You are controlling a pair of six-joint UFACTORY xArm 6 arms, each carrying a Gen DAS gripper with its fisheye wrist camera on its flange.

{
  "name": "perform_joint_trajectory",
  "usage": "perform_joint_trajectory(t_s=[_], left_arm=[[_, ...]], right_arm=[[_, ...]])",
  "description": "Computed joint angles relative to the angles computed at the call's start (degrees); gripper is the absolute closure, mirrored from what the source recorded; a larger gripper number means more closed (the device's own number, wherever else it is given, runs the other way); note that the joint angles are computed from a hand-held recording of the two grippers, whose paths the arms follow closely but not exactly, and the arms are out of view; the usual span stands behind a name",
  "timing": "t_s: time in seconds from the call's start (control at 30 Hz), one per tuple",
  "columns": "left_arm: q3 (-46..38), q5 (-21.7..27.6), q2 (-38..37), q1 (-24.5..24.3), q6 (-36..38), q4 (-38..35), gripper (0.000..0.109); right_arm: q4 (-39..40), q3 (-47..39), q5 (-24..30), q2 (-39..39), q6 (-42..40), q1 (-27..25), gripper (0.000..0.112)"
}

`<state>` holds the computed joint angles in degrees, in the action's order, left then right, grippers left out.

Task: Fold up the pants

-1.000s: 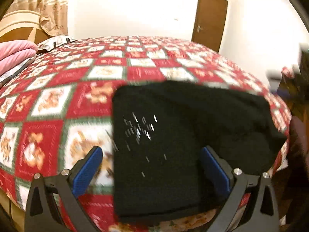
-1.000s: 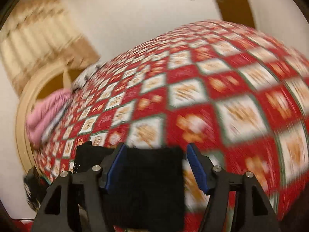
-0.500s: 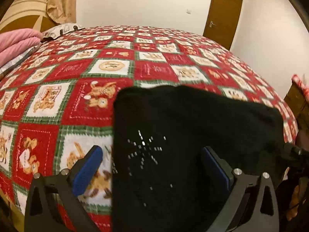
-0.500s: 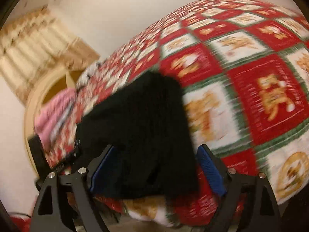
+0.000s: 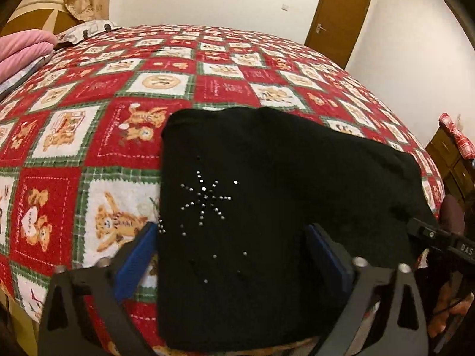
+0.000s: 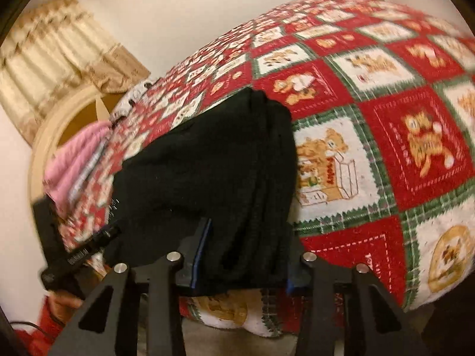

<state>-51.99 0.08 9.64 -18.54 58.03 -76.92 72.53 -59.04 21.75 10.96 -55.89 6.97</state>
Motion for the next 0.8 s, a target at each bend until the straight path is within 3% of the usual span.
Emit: perform_joint_trajectory(t_s=[0.07, 0.13, 0.17, 0.2, 0.3, 0.53, 0.8], left_arm=[[0.75, -1.06, -0.83, -0.19, -1.1, 0.07, 0.034], [0.33, 0.5, -1.71, 0.57, 4.19, -5.69, 0.062], [0.15, 4.45, -2.6, 1.93, 7.17, -9.12, 0.085], [-0.03, 6.64, -2.86, 2.74, 7.76, -10.29, 0.085], [-0.35, 5.76, -2.84, 2.2, 10.01, -11.91, 0.086], [-0.46, 8.89, -5.76, 4.08, 25.51, -28.34, 0.086], [-1.21, 6.93, -6.84, 3.81, 25.68, -26.52, 0.086]], right_arm=[[-3.06, 1.09, -3.77, -0.67, 0.49, 1.73, 0.075], [-4.97, 1.36, -4.87, -1.14, 1.25, 2.32, 0.077], [-5.89, 1.31, -5.36, -1.24, 1.87, 2.58, 0.078], [-6.98, 1.53, -6.13, -1.51, 2.39, 2.92, 0.079], [-9.2, 2.62, -8.98, -2.84, 2.48, 4.28, 0.079], [-7.29, 4.14, -12.35, -6.08, -1.57, 6.3, 0.08], [-5.36, 3.05, -12.37, -8.53, -4.11, 7.77, 0.081]])
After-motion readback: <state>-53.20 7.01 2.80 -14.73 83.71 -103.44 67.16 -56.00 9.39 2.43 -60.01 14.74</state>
